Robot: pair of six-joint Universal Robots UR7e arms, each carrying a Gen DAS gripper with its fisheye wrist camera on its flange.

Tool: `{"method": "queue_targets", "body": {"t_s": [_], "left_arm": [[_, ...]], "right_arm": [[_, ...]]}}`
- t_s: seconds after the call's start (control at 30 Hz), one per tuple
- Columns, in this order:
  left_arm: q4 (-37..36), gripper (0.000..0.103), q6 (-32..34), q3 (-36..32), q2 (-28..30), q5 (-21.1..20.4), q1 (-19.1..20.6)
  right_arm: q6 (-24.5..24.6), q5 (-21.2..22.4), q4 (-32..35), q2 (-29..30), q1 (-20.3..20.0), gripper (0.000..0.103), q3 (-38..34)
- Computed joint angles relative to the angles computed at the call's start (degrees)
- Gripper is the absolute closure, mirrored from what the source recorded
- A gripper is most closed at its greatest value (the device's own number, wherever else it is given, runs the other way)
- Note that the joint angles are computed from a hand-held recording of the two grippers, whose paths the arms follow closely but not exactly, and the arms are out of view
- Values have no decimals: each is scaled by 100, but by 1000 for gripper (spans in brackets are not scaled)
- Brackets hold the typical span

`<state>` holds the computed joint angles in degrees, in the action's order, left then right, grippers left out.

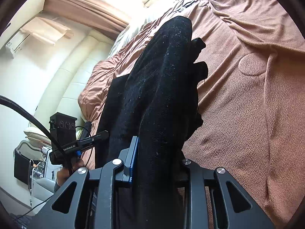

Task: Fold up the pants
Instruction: 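Lift the folded black pants off the bed with both grippers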

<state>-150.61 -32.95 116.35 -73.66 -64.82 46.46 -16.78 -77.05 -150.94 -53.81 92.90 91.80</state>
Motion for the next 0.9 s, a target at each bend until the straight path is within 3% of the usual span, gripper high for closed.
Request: {"method": "queue_targets", "body": {"t_s": [0.5, 0.9], "left_arm": [[-100, 83, -177, 190, -468, 421, -924], [23, 83, -330, 127, -580, 657, -1591]], "right_arm": [[-425, 20, -910, -1024, 196, 80, 1244], [-660, -26, -1254, -1893, 262, 80, 2059]]}}
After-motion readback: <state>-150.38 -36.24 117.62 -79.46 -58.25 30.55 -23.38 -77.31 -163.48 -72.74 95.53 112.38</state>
